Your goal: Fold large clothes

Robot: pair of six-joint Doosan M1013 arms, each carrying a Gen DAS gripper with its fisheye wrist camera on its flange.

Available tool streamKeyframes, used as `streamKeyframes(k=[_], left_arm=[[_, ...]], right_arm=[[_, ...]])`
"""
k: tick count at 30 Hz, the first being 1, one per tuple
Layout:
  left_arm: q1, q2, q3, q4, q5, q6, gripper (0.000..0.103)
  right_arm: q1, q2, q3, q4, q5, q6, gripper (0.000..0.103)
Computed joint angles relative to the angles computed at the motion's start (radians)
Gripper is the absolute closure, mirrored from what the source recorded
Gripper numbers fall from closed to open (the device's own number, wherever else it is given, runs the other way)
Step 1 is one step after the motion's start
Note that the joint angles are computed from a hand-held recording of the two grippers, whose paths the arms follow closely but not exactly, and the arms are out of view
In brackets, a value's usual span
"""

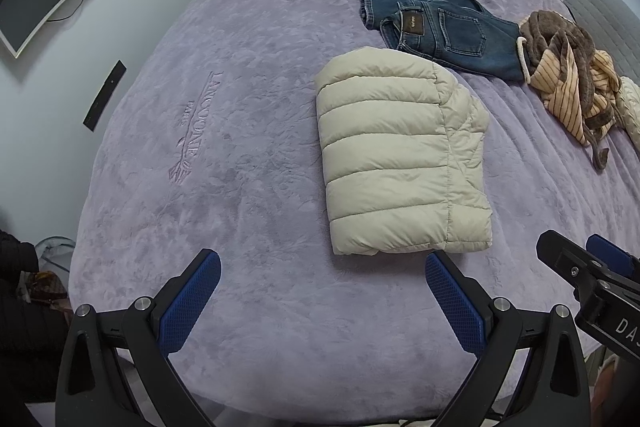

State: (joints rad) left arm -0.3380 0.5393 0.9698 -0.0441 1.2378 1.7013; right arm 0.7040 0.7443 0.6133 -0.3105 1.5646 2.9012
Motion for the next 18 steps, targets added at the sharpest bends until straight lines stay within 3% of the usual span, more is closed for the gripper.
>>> streamKeyframes(k=[18], left_arm=[[-0.002,-0.003,0.005,-0.003,-0.001,0.001,0.001]], right_arm=[[-0.001,-0.007,0.013,0.001,-0.008,0.002,0.012]])
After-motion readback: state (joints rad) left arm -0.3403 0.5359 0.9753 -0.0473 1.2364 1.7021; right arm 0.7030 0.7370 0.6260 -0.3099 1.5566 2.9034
